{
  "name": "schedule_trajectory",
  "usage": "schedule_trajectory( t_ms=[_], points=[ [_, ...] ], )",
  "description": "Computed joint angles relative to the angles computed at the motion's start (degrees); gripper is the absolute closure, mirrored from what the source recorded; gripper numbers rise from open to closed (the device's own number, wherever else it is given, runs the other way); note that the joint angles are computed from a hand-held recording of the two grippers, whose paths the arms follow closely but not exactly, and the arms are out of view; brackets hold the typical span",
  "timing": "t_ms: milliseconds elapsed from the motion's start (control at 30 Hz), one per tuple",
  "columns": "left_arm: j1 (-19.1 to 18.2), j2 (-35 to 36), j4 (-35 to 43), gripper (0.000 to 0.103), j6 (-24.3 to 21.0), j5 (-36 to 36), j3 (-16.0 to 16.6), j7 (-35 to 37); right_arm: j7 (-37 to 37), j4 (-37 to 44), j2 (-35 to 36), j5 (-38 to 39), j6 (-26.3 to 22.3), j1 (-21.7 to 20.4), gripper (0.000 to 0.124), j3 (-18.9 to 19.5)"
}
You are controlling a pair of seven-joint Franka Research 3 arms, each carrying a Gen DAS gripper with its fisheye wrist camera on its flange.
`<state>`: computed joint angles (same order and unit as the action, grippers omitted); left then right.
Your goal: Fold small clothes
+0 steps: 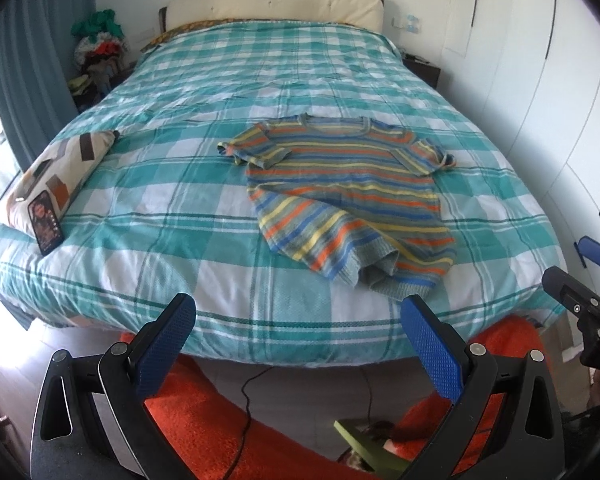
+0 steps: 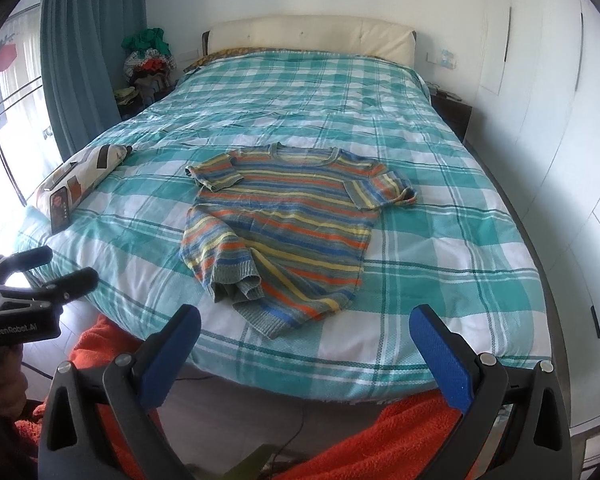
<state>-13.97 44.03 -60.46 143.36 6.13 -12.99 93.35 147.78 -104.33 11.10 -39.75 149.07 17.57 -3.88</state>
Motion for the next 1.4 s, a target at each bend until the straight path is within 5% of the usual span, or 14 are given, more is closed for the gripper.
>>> schedule_trajectory(
  t_ms=[200, 500, 1033, 1400],
  points=[
    [0.51, -2.64, -4.79, 0.001, 4.01, 0.91, -0.14, 0.08, 2.01, -2.75, -1.87, -0.78, -0.09, -0.31, 0.021, 0.29],
    [0.03, 0.33, -0.08, 0.001, 0.09, 0.35, -0.35, 0.99, -0.83, -1.63, 0.24, 3.04, 1.75, -0.85, 0.021, 0.1],
    [-2.29, 2.9, 3.75, 0.001, -2.71, 2.44, 1.84, 0.09, -0.95, 0.98, 1.85, 4.55, -5.81, -0.11, 0.021, -0.45],
    [-1.95, 8.73, 11.75, 0.001, -6.99, 2.04, 1.65, -0.09, -6.18, 0.12, 3.05, 11.89, -0.07, -1.8, 0.021, -0.86]
  ],
)
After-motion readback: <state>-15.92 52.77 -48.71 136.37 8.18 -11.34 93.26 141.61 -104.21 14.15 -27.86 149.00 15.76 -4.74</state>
